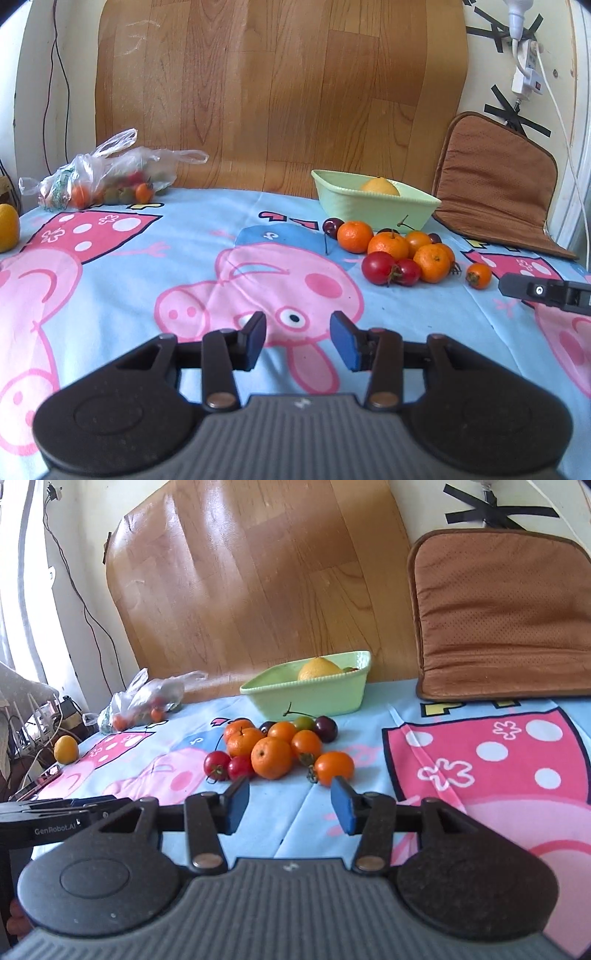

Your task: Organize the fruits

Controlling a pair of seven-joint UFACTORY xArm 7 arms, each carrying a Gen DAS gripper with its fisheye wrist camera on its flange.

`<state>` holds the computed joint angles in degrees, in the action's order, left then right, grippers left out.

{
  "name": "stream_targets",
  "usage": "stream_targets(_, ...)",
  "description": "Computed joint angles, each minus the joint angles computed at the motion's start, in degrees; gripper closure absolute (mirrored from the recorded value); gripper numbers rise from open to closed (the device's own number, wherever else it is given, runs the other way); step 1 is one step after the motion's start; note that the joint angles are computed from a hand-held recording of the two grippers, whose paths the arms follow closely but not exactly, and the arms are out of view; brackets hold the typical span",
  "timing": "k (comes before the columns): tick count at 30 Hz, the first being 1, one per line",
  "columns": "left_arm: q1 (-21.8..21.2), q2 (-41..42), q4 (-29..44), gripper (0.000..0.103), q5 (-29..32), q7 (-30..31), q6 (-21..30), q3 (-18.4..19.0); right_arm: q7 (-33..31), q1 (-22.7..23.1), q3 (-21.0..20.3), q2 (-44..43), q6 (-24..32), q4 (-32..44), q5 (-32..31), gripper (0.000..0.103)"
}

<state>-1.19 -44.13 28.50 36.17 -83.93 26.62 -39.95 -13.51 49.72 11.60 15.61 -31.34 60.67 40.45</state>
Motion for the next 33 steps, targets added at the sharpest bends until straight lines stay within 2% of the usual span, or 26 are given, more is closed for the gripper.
stream_targets(3,-0.3,0.2,-0.1,0.064,-0.1,0.2,-0.1,0.4,2.2,-1.0,0.7,-0.2,-0.6,-1.0,-1.9,0.051)
stream_targets(9,-0.5,0.5,-0.1,0.063,0.1,0.8,-0.6,0.8,2.8,-0.9,0.8,-0.5,-1.5,-1.6,-2.5,0.051)
stream_targets(19,-0.5,1.1,-0.4,0.061,0.1,2.2,-2.9,1.5,8.7,-3.2,1.9,-1.1,-2.2,-3.4,-7.9,0.050)
stream_targets(33,1.5,-1.4,-1.8,0.060,-1.4,2.6,-6.1,-0.1,4.6,-1.0,1.3,-0.7,-3.4,-2.4,-3.2,0.050)
